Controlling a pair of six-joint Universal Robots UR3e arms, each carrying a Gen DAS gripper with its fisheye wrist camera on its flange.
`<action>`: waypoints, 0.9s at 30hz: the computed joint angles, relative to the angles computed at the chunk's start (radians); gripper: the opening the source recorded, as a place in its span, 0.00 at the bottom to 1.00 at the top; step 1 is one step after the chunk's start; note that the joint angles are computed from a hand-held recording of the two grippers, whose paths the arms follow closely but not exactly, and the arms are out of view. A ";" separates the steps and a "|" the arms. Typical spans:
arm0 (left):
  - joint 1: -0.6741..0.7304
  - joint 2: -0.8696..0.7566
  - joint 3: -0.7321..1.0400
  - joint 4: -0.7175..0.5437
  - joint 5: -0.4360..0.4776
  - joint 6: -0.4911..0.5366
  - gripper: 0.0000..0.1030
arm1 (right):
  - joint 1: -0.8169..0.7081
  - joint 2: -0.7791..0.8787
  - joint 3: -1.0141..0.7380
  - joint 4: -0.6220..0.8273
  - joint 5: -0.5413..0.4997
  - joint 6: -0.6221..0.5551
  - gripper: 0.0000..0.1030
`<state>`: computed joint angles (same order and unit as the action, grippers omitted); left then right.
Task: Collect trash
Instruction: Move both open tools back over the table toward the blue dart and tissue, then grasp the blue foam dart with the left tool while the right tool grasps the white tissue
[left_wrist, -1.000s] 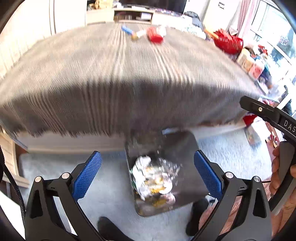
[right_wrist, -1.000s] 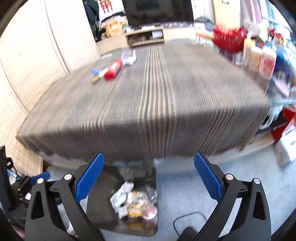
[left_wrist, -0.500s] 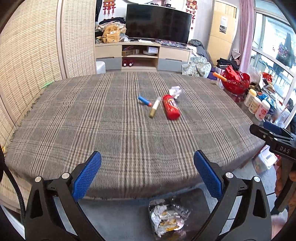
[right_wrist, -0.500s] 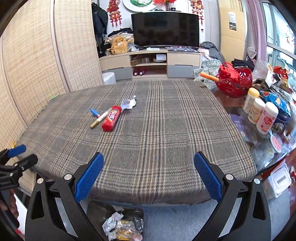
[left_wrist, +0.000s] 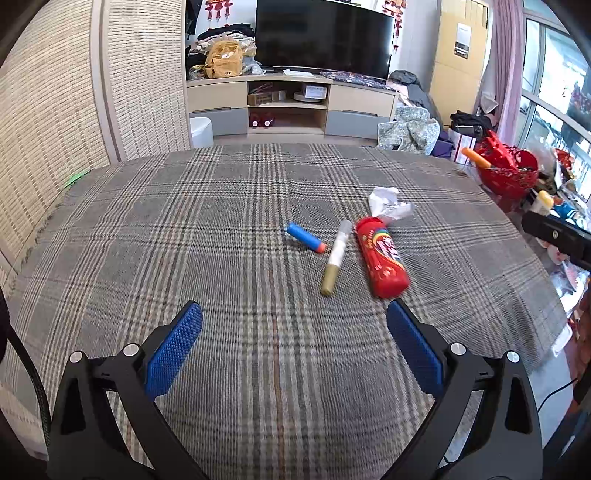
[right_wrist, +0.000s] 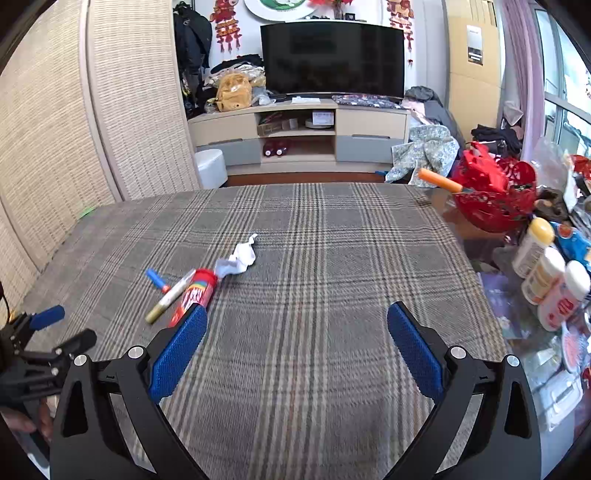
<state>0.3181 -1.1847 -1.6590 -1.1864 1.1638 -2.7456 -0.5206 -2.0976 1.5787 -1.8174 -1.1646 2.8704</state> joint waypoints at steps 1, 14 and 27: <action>-0.025 -0.041 0.011 0.041 0.019 -0.016 0.92 | 0.028 0.041 -0.006 -0.035 -0.011 0.025 0.94; -0.172 -0.455 0.288 0.183 0.106 -0.119 0.68 | 0.228 0.528 -0.204 -0.186 -0.036 0.200 0.51; -0.224 -0.588 0.351 0.179 0.128 -0.101 0.54 | 0.312 0.680 -0.261 -0.258 -0.092 0.207 0.40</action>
